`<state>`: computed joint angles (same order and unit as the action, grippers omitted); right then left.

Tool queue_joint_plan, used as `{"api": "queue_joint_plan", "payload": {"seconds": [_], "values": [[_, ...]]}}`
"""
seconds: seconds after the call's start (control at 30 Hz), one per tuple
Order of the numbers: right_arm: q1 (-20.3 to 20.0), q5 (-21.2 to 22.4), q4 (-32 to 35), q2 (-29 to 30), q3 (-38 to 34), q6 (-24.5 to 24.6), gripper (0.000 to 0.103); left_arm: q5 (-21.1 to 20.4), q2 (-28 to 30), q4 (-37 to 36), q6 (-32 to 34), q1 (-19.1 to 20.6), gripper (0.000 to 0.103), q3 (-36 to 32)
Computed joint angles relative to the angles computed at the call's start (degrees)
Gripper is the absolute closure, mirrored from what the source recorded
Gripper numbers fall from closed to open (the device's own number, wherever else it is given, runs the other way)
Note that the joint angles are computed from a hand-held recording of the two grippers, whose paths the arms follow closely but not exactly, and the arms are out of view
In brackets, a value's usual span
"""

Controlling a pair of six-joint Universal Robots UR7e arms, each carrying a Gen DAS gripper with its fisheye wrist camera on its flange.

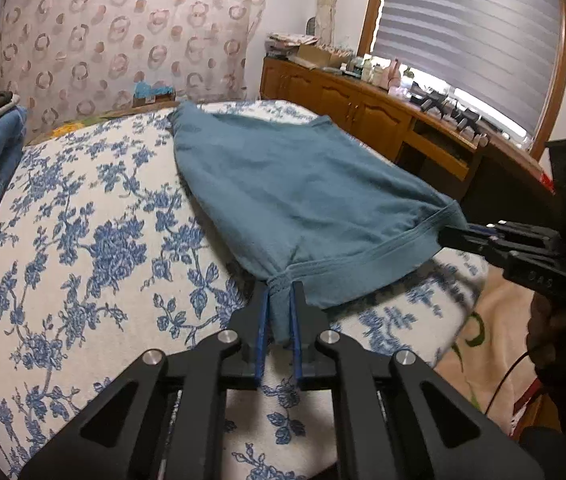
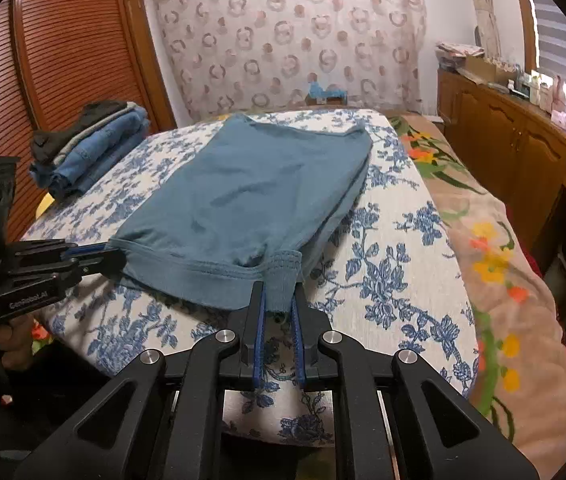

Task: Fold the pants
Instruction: 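Lift the teal shorts hem up off the bed with both grippers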

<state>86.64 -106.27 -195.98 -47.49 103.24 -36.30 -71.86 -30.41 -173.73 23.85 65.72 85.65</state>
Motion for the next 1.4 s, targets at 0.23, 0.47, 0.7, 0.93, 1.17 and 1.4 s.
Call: {"api": "queue_joint_plan", "payload": {"seconds": [0.23,0.47,0.7,0.93,1.17,1.4], "values": [[1.4,1.4,-0.2,-1.1,0.1,-1.3,0.094,-1.6,-2.6,-2.7,1.1,-0.7,0.098,1.4],[3.0,2.8,-0.7,-1.9,-0.4,-3.2,0.094,-0.7,-4.2,-4.8,3.8,-2.0,0.098,1.7],[4.5,3.3,-0.9,-2.4,-1.1,-4.4,0.094,-1.4,-6.1,-7.2,5.3,-3.0,0.099,3.5],[6.1,4.3,-1.3,-3.1,-1.1,-5.9,0.094,-2.4,-8.7,-10.4,5.4,-4.0,0.099,5.9],[7.8,5.8,-0.7,-3.5,-1.7,-7.3,0.094,-2.5,-10.7,-13.5,6.3,-4.6,0.099,7.4],[8.3,6.6,1.3,-2.1,-2.8,-7.9,0.094,-1.6,-11.2,-14.2,6.4,-3.7,0.099,7.9]]}}
